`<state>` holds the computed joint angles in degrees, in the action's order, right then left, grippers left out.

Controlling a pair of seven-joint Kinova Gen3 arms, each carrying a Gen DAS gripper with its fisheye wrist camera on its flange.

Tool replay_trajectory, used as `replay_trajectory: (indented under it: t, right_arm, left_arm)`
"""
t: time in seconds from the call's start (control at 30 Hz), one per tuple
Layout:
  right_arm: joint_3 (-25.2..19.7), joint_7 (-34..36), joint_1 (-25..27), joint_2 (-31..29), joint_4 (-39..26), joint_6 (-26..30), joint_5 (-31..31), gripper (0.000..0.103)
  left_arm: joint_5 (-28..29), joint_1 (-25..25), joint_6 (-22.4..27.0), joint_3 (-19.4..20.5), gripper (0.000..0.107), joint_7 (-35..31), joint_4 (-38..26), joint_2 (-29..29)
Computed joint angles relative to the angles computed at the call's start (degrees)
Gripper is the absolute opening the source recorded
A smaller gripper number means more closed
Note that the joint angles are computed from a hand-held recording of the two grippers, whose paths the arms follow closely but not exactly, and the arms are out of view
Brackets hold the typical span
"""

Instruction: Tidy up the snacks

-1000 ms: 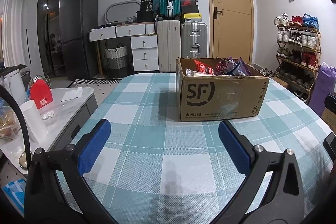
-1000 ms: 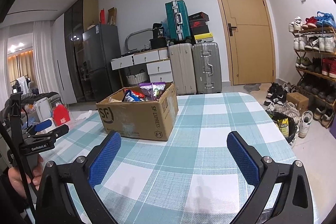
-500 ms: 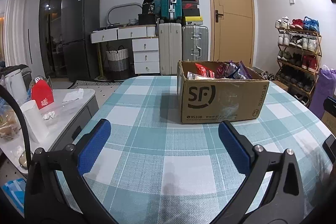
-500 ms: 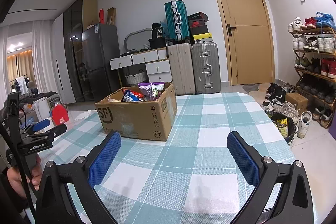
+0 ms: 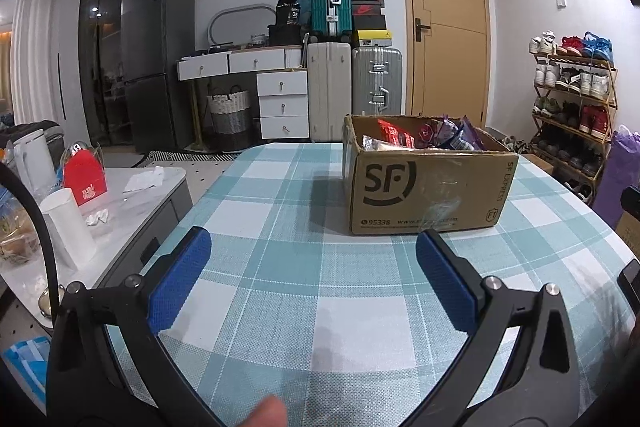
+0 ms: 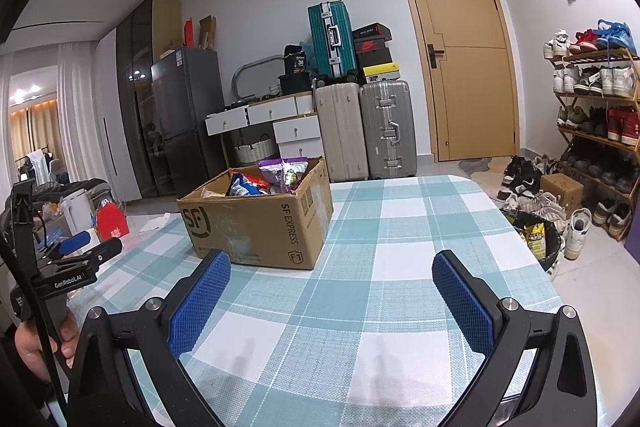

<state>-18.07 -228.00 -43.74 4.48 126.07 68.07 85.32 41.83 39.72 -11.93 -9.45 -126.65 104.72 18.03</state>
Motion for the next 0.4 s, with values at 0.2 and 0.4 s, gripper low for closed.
replay_trajectory:
  t: [0.2, 0.4]
  right_arm:
    - [-0.04, -0.49, 0.01, -0.12, 0.2, 0.08, 0.02, 0.103]
    - [-0.07, -0.66, 0.07, -0.19, 0.39, 0.04, 0.15, 0.103]
  left_arm:
    - [-1.83, -1.6, 2.26, 1.0, 0.102, 1.85, -0.83, 0.21]
    - [-4.38, -2.54, 4.82, -0.15, 0.102, 8.31, -1.83, 0.7]
